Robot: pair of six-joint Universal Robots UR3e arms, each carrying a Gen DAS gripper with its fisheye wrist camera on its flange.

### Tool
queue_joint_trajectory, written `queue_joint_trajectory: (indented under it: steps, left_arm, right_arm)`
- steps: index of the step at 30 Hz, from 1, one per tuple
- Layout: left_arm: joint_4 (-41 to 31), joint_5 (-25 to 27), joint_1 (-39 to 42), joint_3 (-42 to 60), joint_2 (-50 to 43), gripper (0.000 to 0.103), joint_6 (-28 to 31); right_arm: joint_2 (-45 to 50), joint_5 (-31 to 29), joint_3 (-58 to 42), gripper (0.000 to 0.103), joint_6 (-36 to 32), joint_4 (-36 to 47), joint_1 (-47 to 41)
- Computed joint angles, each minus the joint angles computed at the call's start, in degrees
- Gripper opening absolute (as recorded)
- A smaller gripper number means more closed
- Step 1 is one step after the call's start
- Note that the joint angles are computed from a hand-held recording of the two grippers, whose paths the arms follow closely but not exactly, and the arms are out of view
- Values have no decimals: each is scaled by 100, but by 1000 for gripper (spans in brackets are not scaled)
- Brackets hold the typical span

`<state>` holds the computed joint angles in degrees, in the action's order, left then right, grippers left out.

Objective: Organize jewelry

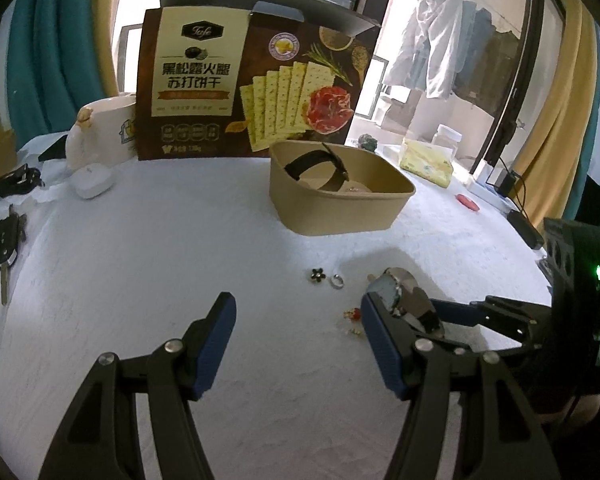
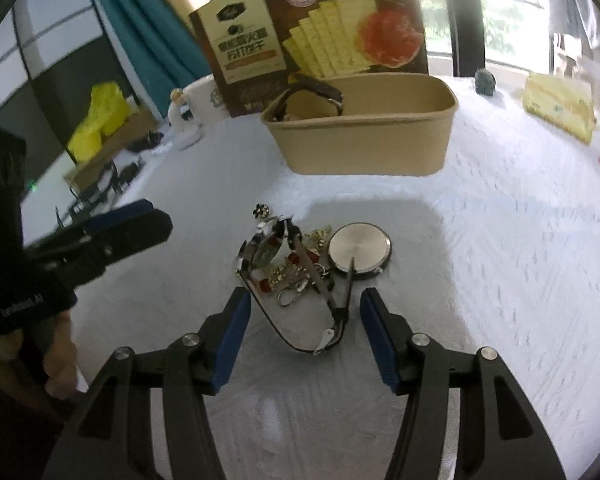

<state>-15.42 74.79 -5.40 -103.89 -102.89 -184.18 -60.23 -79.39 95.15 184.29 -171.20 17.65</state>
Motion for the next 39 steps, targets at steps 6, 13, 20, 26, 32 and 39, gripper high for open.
queue_joint_trajectory:
  steps: [6, 13, 20, 26, 32, 39]
  left_arm:
    - [-34, -74, 29, -100, 80, 65, 89]
    - [-379, 100, -153, 213, -109, 65, 220]
    - [-813, 292, -535, 867, -526, 65, 466]
    - [-1421, 688, -898, 1639, -1029, 55, 701]
    - [-1887, 750, -974, 2270, -1435, 44, 724]
    - [-2098, 616, -1127, 2524, -1530, 11, 978]
  right_arm:
    - [92, -336, -114, 25, -278, -26, 257]
    - [-253, -189, 358, 22, -275, -730, 188]
    - [-745, -94, 819, 22, -222, -1128, -221]
    - [-940, 305, 1266, 22, -102, -1245, -782]
    - [-1006, 603, 1518, 22, -123, -1416, -1180]
    - [-1003, 808, 1416, 22, -202, -1293, -1441]
